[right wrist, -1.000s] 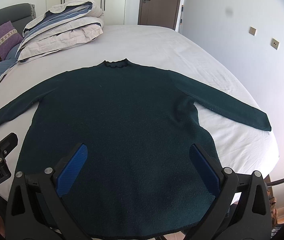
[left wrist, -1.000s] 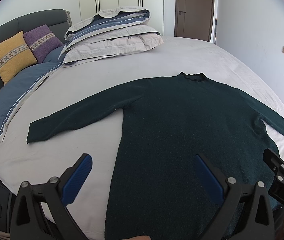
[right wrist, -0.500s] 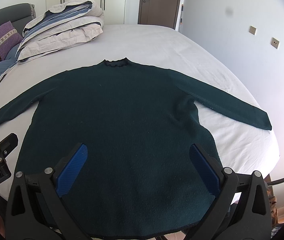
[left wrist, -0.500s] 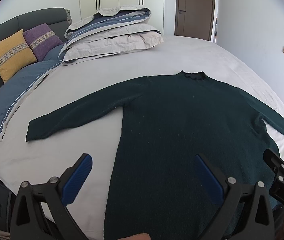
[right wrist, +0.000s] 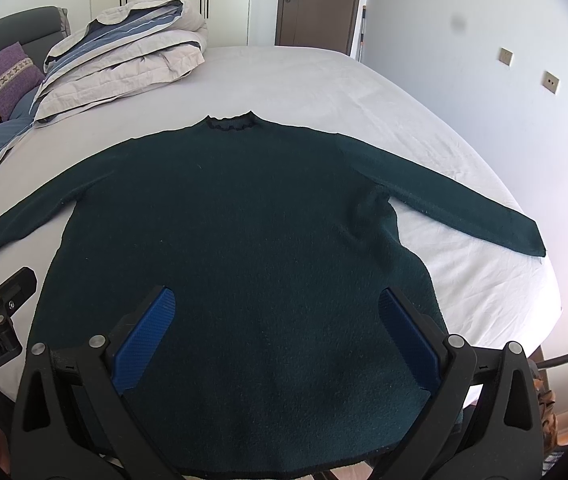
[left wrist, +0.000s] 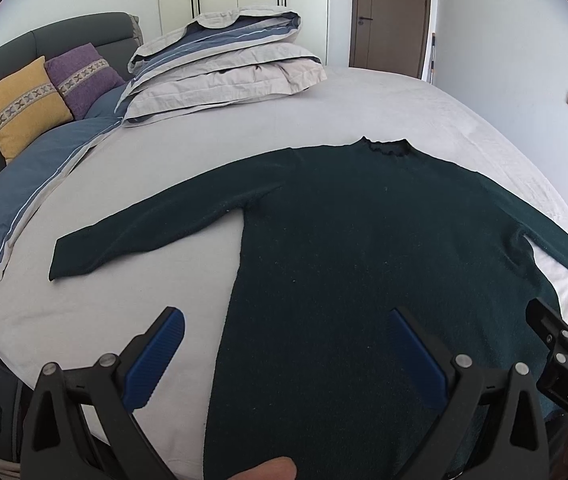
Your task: Fold small clothes
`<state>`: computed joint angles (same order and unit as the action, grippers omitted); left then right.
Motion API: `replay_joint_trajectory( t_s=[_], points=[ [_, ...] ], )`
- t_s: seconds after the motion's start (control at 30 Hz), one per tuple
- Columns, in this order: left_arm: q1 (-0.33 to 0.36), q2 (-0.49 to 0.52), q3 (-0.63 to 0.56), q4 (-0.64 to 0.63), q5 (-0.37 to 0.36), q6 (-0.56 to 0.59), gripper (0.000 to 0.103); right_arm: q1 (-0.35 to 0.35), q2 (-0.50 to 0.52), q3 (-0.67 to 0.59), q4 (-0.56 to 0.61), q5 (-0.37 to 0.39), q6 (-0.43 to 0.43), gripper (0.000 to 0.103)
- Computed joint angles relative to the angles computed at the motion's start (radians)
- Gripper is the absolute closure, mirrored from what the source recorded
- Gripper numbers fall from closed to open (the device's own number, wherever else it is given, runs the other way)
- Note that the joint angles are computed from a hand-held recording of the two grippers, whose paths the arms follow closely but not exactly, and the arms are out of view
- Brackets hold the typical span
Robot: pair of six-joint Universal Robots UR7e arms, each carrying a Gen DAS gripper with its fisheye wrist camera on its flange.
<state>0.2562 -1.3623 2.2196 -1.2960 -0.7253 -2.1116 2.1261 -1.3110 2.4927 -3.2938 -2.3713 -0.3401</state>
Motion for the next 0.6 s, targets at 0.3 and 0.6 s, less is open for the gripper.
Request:
replay_joint_trajectory(
  t_s=[0.3, 0.6],
  points=[
    [0.011, -0.030, 0.056, -0.144, 0.073, 0.086, 0.000, -0.072, -0.045, -0.011, 0.054, 0.074, 0.010, 0.000],
    [0.127, -0.049, 0.152, -0.684, 0.121, 0.506, 0.000, -0.414, -0.247, -0.090, 0.165, 0.399, 0.022, 0.000]
  ],
)
